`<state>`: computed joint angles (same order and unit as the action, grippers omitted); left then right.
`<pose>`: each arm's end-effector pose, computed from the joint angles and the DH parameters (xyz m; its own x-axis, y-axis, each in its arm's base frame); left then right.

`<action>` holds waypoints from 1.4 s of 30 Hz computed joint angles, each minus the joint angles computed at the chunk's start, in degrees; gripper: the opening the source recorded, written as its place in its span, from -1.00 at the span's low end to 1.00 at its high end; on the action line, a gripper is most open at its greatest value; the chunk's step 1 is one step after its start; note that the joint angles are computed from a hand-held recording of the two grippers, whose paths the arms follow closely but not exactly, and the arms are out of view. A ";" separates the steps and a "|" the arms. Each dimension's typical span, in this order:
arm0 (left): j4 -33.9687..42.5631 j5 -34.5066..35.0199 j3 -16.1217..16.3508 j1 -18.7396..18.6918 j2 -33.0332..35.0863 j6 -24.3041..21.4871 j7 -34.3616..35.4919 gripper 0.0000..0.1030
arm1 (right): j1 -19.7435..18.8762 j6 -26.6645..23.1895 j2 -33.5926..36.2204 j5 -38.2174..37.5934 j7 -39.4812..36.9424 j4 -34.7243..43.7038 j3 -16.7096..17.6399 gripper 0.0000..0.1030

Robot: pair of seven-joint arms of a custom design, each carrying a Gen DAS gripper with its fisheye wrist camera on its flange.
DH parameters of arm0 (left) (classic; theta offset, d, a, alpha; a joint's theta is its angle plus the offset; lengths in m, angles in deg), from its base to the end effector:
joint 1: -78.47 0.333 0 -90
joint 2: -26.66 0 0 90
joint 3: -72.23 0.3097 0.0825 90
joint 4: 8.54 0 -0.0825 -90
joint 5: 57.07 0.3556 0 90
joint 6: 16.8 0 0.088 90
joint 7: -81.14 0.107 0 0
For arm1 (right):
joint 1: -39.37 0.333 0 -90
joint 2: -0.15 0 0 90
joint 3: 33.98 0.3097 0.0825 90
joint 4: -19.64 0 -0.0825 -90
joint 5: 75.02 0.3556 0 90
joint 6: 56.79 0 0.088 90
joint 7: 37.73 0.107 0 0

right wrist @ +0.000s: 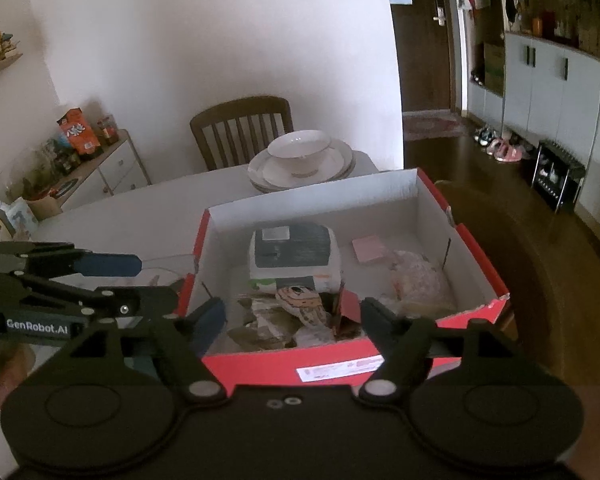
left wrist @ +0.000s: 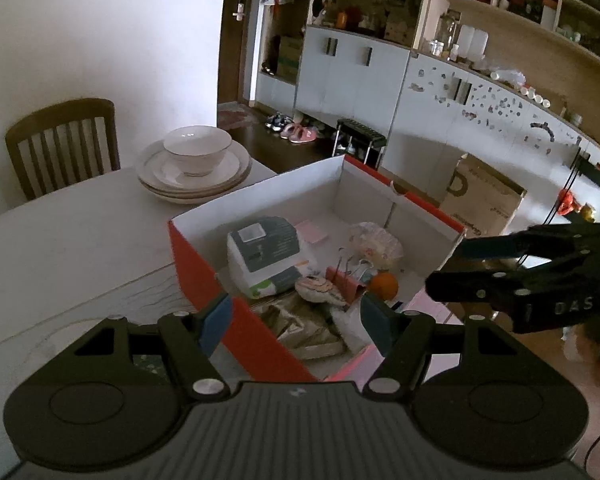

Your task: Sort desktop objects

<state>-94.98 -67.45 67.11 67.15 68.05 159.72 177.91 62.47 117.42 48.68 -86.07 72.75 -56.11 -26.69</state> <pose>0.7143 -0.1772 0.3528 -0.2279 -0.9671 0.1131 -0.6622 0.0688 -0.7462 0.6692 0.3703 0.3459 0.3489 -0.9138 -0.2078 -0.6655 -0.0855 -0.7414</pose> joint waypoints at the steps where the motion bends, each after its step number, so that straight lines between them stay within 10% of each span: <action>1: -0.93 0.17 0.56 -0.39 -0.54 0.45 -0.16 0.36 | 0.77 0.89 -0.63 -0.20 0.75 -1.09 -1.00 0.60; 12: -9.36 0.95 1.93 -1.08 -5.23 3.40 -0.38 0.99 | 8.54 7.53 -4.98 -4.07 10.25 -8.63 -10.37 0.87; 28: -15.14 -0.08 3.70 -3.18 -8.82 6.46 1.08 0.99 | 20.96 14.12 -8.25 -5.33 18.49 -16.46 -24.84 0.99; 42: -15.11 0.30 7.45 -6.98 -8.36 7.04 0.63 0.99 | 22.67 15.08 -8.54 -1.63 18.41 -18.57 -26.92 0.99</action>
<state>-110.09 -67.15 74.56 60.17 59.70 166.76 178.54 85.14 132.50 40.14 -87.70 91.16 -74.68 -53.61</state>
